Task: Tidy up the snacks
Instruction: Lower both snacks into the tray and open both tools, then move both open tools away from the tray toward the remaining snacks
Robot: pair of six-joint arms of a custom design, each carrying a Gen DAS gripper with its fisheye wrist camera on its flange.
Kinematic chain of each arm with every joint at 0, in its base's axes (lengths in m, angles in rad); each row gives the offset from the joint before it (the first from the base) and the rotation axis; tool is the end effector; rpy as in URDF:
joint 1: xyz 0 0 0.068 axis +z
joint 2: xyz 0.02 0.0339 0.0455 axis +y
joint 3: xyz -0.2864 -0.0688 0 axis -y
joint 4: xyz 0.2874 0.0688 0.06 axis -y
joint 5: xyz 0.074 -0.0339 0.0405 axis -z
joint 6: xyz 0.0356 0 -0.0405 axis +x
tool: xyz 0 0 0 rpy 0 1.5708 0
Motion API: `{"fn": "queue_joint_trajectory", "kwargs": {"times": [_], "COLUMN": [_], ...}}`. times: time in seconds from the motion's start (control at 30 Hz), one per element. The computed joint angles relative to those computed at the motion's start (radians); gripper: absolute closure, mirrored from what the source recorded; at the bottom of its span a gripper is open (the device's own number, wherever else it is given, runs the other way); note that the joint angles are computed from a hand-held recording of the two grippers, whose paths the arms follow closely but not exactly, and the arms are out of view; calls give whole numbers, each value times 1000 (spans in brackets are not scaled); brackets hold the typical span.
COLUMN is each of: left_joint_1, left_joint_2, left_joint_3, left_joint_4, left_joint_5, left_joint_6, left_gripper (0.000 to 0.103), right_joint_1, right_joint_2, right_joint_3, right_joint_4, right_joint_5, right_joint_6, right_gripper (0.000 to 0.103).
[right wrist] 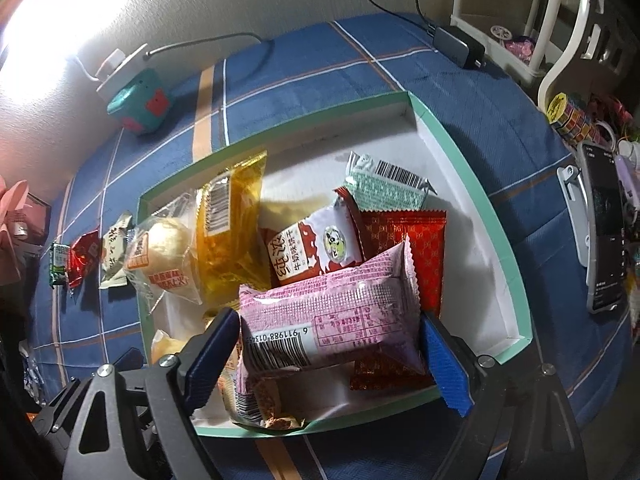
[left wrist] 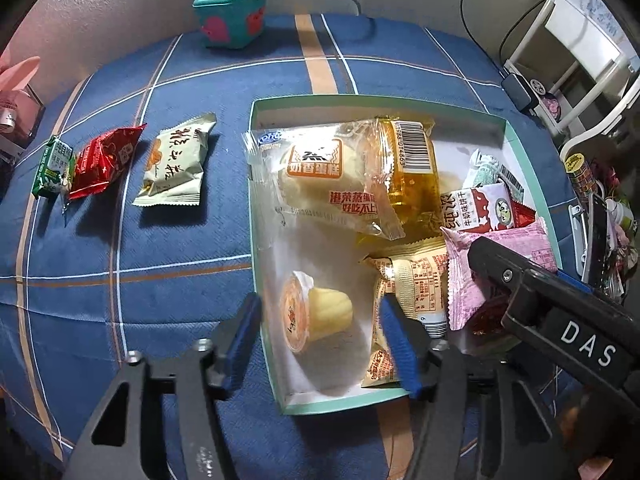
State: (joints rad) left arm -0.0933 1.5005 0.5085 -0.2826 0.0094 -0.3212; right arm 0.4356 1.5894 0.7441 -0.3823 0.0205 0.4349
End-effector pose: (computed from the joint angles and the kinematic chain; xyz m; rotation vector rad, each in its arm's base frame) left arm 0.2382 -0.0226 0.0866 -0.3223 2.8337 -0.1007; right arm 0.2703 0.1250 0.1214 0.0040 2.8163 0.1796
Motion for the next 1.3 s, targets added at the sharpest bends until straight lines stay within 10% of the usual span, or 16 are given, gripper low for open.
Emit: {"fn": "queue_joint_trajectory", "kwargs": {"times": [0.6,1.3], "left_joint_1": [108,435], "left_joint_2": [-11,-120], "left_joint_3": [-13,-17], "left_joint_4": [17,3], "left_joint_5": [-118,-122], "left_joint_6": [-3,142], "left_gripper": [0,0], "right_joint_1": [9,170], "right_joint_2": [-33,-122], "right_joint_3": [-20,9], "right_joint_4": [26,1], "right_joint_5": [19,86], "right_joint_6": [-16,3], "right_gripper": [0,0]}}
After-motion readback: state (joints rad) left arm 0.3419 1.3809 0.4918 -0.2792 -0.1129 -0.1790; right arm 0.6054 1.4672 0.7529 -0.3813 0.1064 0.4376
